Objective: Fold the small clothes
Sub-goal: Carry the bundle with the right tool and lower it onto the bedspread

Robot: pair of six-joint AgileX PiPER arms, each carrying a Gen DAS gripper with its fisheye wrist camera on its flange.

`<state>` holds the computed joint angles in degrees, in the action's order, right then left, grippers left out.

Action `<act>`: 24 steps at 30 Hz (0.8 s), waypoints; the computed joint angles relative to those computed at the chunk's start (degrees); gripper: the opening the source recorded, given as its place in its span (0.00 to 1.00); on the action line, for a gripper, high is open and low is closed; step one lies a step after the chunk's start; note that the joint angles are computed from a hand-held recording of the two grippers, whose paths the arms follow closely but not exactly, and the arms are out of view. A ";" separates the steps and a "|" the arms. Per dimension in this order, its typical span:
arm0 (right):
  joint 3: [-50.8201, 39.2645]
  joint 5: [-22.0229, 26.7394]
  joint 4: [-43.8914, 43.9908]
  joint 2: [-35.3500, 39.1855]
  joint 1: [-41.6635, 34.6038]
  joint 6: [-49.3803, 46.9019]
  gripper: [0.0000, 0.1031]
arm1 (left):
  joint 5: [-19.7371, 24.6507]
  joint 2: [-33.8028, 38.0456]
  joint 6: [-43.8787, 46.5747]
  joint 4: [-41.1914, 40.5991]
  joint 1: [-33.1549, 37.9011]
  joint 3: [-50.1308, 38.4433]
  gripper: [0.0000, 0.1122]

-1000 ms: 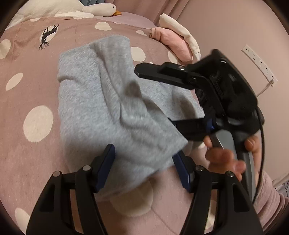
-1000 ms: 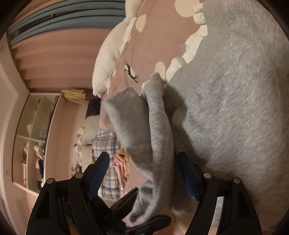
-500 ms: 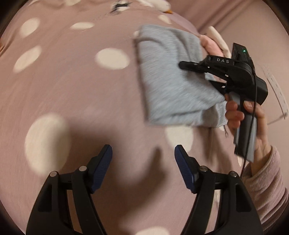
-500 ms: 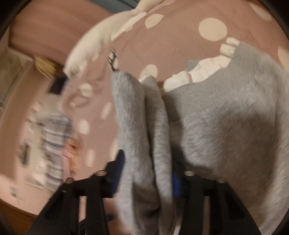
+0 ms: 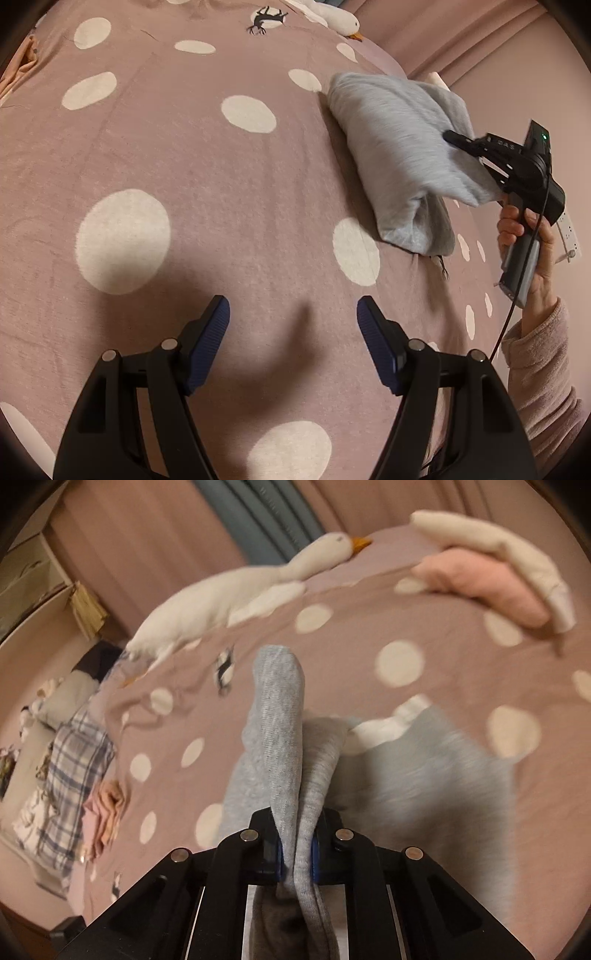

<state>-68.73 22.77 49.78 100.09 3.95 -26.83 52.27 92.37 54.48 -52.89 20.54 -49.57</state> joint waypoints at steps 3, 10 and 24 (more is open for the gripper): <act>2.16 -0.65 1.10 -0.80 -2.60 -0.64 0.11 | -0.34 0.31 -0.89 0.35 -1.21 0.02 0.64; 2.22 -1.97 -9.16 3.75 -3.48 7.76 0.11 | -1.31 1.16 -5.40 1.95 -8.42 -5.97 0.64; 2.28 -0.56 -5.42 6.00 -5.74 2.76 0.11 | -0.55 15.30 -17.13 5.35 -30.34 -39.52 0.29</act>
